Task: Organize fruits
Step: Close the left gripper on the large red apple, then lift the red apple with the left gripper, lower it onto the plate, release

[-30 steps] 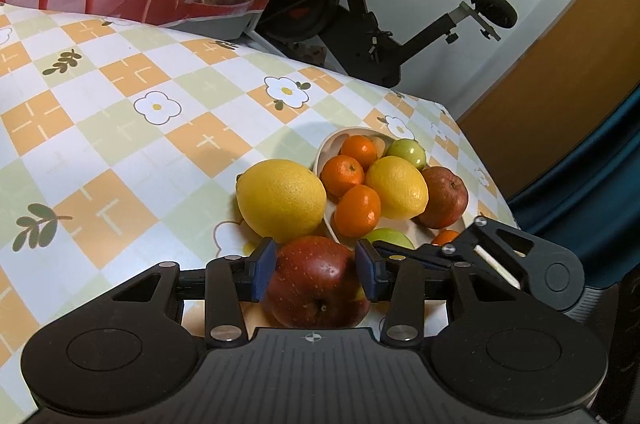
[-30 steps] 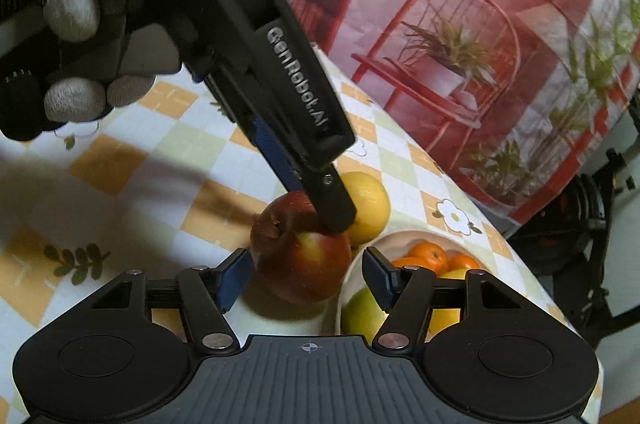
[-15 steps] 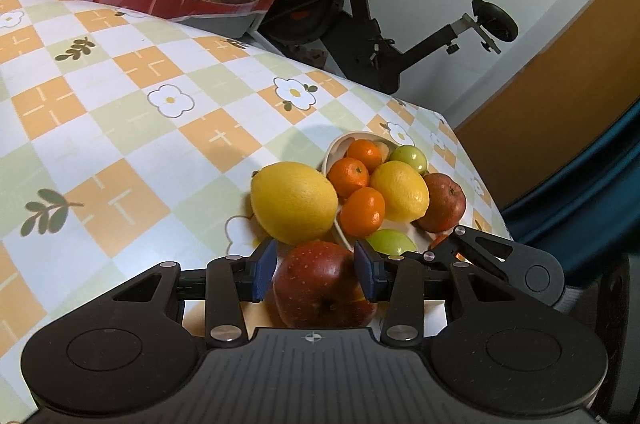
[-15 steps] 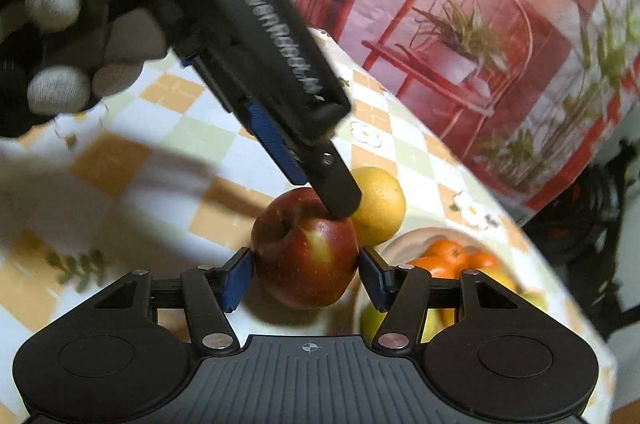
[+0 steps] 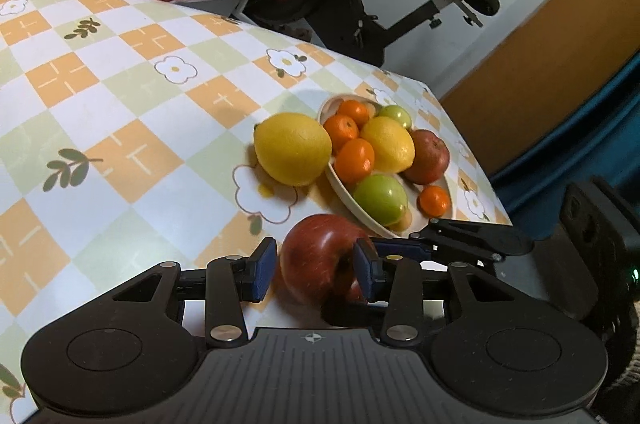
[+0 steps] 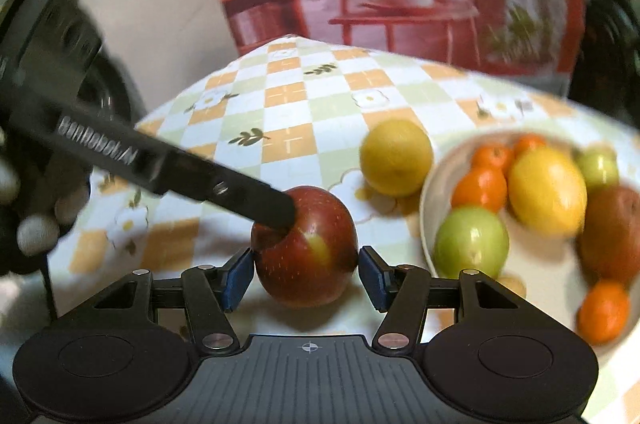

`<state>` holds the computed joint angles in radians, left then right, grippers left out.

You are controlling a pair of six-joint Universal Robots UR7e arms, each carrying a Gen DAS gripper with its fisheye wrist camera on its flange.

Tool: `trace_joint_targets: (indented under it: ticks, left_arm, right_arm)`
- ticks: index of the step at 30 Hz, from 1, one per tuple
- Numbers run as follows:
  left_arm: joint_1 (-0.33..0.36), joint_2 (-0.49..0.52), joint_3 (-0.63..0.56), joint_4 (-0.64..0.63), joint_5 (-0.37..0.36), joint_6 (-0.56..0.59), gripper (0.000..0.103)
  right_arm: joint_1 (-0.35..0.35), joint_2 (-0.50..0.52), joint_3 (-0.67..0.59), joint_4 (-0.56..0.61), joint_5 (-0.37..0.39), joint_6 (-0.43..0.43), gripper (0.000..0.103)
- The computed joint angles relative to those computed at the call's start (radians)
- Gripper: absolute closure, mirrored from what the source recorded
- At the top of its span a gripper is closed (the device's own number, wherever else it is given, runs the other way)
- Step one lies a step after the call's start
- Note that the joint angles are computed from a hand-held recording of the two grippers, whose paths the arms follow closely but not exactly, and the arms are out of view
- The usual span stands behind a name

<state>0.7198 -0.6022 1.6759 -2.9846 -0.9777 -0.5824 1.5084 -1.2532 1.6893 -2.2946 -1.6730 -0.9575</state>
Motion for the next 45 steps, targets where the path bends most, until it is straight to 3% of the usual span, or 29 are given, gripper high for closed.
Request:
trace_joint_targets:
  ticks: [5, 21, 35, 45]
  left_arm:
    - [0.006, 0.016, -0.018, -0.004, -0.011, -0.004, 0.058]
    - [0.026, 0.046, -0.031, -0.079, -0.043, -0.015, 0.056]
    - [0.02, 0.053, -0.038, -0.096, -0.04, -0.01, 0.057]
    - [-0.011, 0.103, -0.164, -0.027, -0.011, 0.05, 0.057]
  right_arm:
    - [-0.02, -0.015, 0.003, 0.007, 0.024, 0.025, 0.05]
    - [-0.024, -0.032, 0.087, -0.133, 0.015, -0.059, 0.05]
    - [-0.046, -0.058, 0.096, -0.13, 0.07, -0.064, 0.051]
    - [-0.073, -0.097, 0.056, -0.116, 0.149, -0.057, 0.051]
